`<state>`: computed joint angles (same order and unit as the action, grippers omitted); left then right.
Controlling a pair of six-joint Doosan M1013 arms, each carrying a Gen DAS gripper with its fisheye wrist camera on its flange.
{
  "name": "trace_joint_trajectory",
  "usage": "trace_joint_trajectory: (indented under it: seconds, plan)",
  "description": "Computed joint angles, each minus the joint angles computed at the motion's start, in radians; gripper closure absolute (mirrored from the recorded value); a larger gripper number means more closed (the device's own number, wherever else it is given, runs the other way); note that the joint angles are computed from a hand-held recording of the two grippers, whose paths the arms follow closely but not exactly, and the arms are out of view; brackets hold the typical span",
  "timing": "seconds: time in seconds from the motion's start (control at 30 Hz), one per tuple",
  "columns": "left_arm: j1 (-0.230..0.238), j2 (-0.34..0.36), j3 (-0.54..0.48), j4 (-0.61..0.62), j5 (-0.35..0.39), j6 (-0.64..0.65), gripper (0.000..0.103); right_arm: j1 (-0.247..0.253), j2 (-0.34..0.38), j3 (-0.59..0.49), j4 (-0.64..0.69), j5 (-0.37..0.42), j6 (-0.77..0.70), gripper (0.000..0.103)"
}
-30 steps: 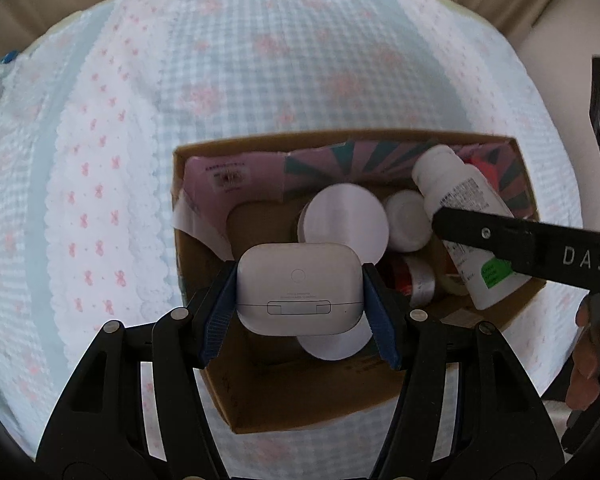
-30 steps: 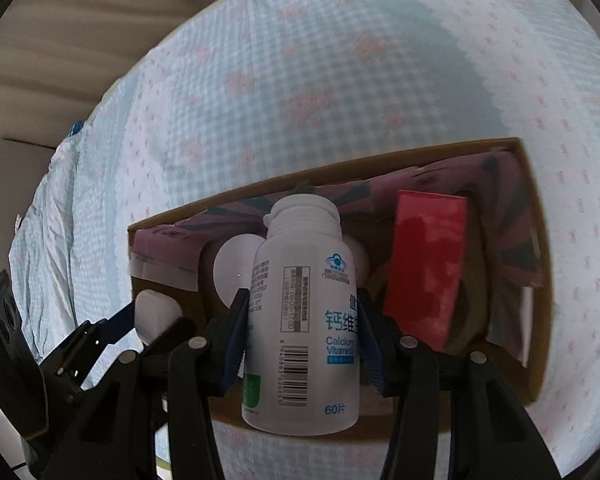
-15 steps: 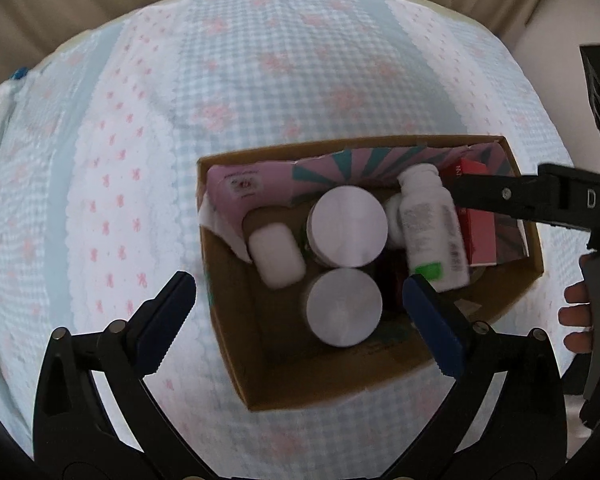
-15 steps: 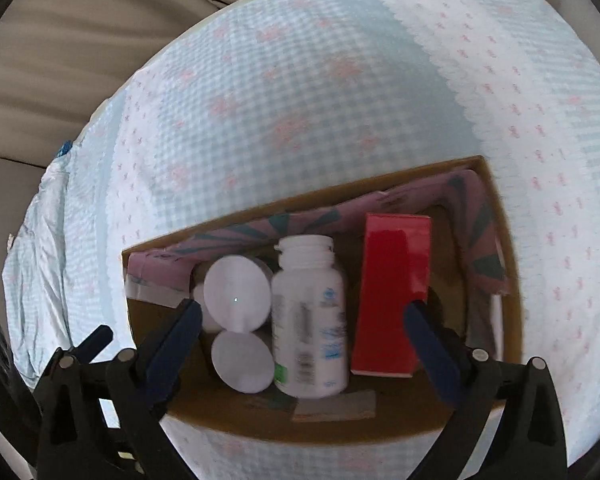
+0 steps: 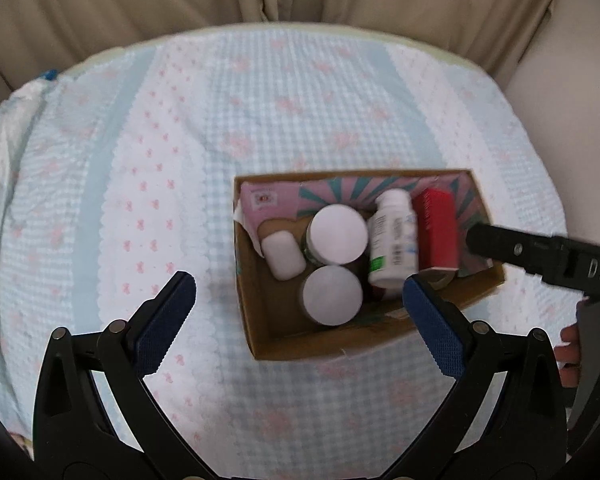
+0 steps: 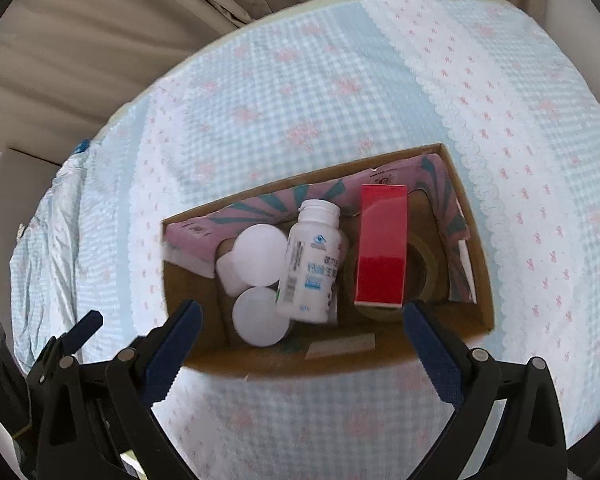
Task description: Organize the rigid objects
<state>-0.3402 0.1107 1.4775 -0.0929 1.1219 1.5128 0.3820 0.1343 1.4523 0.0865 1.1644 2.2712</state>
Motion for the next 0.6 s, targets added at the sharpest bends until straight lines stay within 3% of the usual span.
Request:
trace_joint_trajectory:
  seconds: [0.3, 0.47, 0.6]
  plan:
    - [-0.068, -0.076, -0.105, 0.093, -0.031, -0.148, 0.0, 0.02, -0.094, -0.076, -0.175, 0.063, -0.051, 0.003]
    - [-0.149, -0.121, -0.178, 0.2, -0.059, -0.247, 0.0, 0.046, -0.152, -0.14, -0.331, 0.124, -0.112, 0.003]
    - [-0.218, -0.166, -0.184, 0.299, -0.107, -0.343, 0.0, 0.061, -0.207, -0.159, -0.424, 0.13, -0.102, 0.003]
